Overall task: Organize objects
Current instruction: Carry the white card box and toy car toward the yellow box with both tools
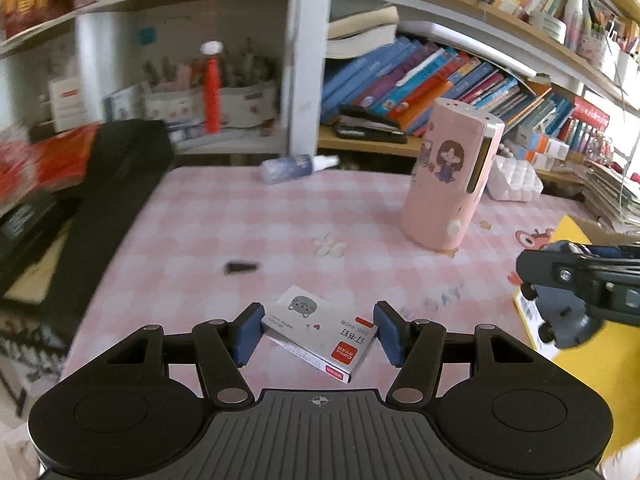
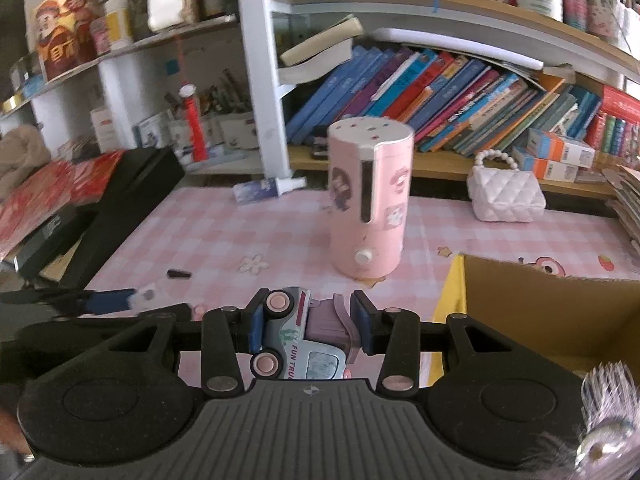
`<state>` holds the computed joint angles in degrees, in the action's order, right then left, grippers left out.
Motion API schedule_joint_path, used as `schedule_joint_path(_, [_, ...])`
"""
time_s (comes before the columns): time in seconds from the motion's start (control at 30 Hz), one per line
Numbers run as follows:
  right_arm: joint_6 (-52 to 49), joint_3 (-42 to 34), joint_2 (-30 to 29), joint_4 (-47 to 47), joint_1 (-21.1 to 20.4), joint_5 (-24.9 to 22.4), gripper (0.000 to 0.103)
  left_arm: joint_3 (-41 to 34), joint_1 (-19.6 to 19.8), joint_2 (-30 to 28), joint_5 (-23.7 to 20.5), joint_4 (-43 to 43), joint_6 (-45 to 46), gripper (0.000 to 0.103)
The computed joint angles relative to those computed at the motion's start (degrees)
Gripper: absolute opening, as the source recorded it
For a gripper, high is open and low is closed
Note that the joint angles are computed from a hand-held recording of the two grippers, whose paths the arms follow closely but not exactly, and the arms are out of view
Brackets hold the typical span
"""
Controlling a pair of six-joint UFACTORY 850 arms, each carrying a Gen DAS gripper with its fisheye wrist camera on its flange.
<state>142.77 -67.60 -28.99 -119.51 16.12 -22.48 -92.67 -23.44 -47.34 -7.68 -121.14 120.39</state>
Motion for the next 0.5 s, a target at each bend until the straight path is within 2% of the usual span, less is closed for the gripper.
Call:
schedule_joint_path(0.07, [-0.86, 0.72, 0.33, 0.03, 0.59, 0.25, 0.04, 4.06, 0.29, 2.56, -0.05, -8.3, 7.61, 0.059])
schedule_joint_path(0.17, [-1.84, 2.29, 1.19, -0.25, 1.48, 0.63, 0.04, 8.79, 0.59, 5.64, -0.07, -15.15, 13.27, 0.059])
schedule_joint_path(0.3, [-3.52, 4.62, 2.58, 0.62, 2.65, 0.92, 0.04, 14.43, 0.71, 9.57, -1.84, -28.06, 26.21, 0.059])
schedule_joint_path(0.5, [-4.06, 7.19, 4.26, 2.72, 4.65, 1.58, 0.04, 21.02, 1.0, 14.46, -5.25, -36.37, 34.71, 0.059])
